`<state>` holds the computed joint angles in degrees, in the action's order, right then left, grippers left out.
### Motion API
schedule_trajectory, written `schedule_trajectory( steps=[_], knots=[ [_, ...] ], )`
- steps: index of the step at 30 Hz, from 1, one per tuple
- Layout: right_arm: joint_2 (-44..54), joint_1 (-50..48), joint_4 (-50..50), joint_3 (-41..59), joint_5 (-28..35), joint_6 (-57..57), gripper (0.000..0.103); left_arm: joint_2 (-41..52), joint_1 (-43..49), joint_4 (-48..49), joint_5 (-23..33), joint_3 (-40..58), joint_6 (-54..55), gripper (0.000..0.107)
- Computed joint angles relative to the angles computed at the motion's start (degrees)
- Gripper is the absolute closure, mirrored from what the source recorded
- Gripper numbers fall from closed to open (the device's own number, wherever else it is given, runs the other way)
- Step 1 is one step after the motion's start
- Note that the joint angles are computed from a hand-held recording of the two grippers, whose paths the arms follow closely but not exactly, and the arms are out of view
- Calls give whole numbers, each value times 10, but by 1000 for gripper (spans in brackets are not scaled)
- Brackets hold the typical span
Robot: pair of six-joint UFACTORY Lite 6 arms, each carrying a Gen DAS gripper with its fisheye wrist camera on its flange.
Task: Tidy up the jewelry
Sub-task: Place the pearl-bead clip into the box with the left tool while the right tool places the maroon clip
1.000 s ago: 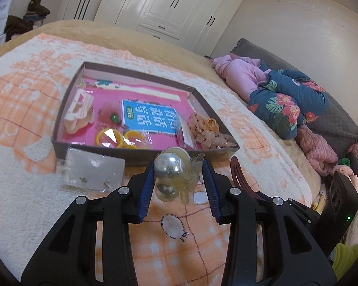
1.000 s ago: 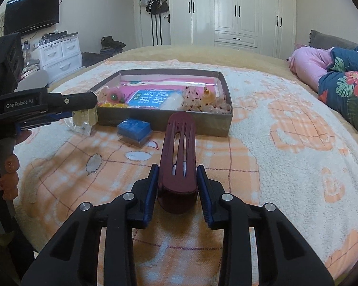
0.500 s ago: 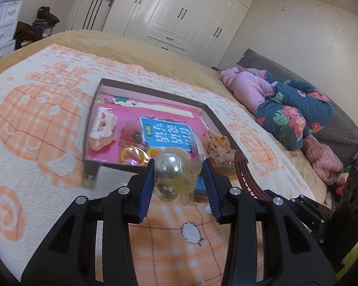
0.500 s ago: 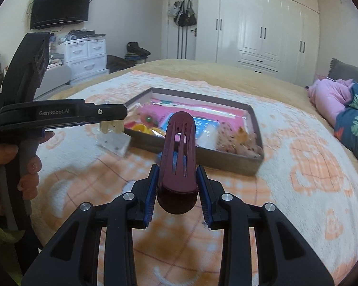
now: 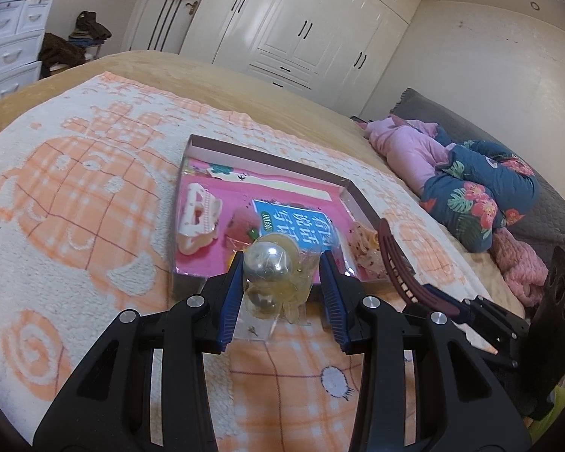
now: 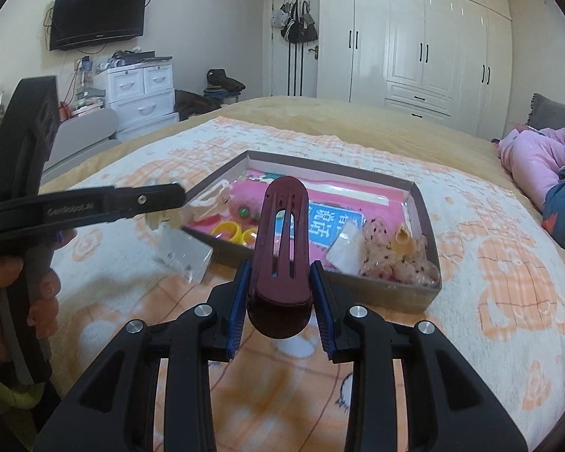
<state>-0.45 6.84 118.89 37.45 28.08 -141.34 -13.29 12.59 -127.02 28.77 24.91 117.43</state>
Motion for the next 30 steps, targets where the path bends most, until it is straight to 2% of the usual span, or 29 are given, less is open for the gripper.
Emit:
schedule_trajectory(
  steps=[13,23,30],
  knots=[
    [97,-26,1,107,-5,20,72,77,-34,-46,-25,77,39,76],
    [180,-49,-5,197,-22,33,72,181,-78,-88,-60,183,74,76],
    [259,-49,-54,288,-52,92,72,259,-107,-90,-88,263,77,76]
  ],
)
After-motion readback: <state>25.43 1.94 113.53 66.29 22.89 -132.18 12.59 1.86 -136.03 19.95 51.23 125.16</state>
